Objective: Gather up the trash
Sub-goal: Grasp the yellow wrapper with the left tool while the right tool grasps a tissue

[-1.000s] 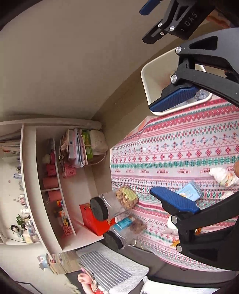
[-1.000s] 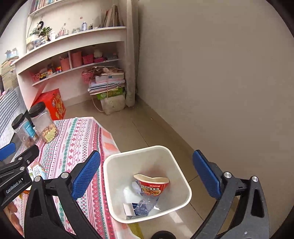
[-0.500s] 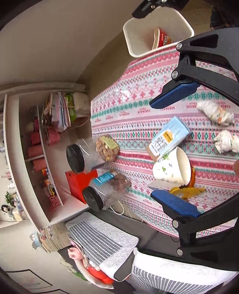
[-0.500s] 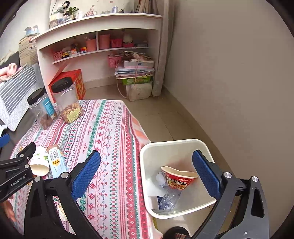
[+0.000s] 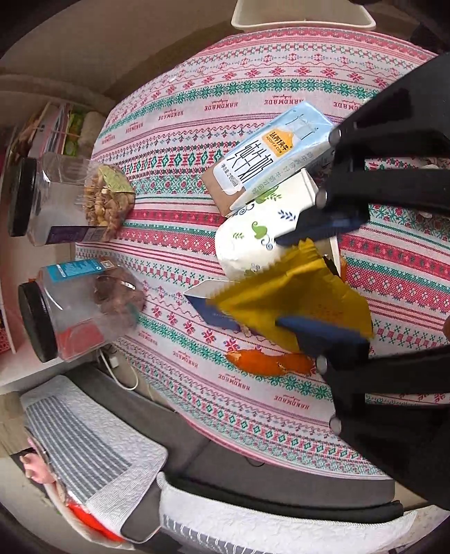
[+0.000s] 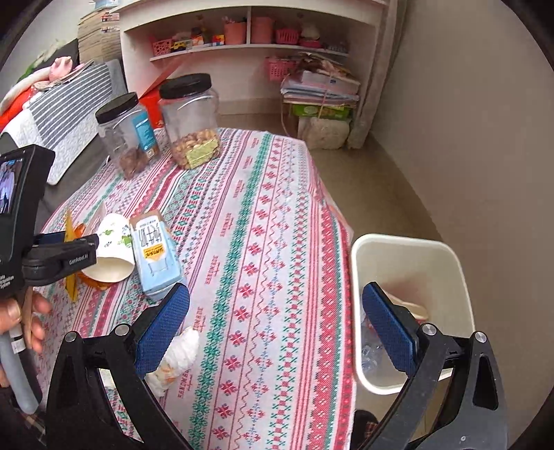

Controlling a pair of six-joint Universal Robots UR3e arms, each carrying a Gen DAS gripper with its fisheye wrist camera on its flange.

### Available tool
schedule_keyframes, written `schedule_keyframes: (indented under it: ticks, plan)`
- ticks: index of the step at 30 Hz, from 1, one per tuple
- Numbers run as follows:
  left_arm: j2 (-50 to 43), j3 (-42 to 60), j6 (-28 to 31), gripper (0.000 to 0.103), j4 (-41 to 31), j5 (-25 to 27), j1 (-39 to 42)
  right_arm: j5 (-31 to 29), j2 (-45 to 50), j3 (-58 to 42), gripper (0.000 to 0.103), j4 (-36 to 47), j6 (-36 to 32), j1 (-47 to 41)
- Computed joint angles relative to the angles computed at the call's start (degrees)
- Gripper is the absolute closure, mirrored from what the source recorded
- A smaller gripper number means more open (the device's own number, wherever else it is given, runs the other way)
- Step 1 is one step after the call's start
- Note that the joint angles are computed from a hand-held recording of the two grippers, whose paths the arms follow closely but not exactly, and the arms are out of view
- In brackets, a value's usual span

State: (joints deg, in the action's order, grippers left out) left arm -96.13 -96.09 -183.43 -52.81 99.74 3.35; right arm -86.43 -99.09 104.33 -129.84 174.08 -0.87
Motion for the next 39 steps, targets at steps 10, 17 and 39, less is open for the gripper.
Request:
schedule_keyframes:
  ticks: [10, 17, 39]
  plan:
    - [15.69, -4.22, 4.53, 0.097, 0.18, -9.74, 6.95, 10.87, 7.94, -1.42, 0.013, 12.23, 6.08, 2.16]
    - [22.72, -5.11, 8.57, 0.098, -4.07, -18.91, 13.83, 11.07, 13.69, -4.54, 0.039, 12.39, 9.33, 5.68]
    - [26.92, -6.68, 9.00, 0.098, -7.06, -26.01, 18.37, 16.12, 5.36, -1.60, 0.064, 4.08, 3.96, -0.57]
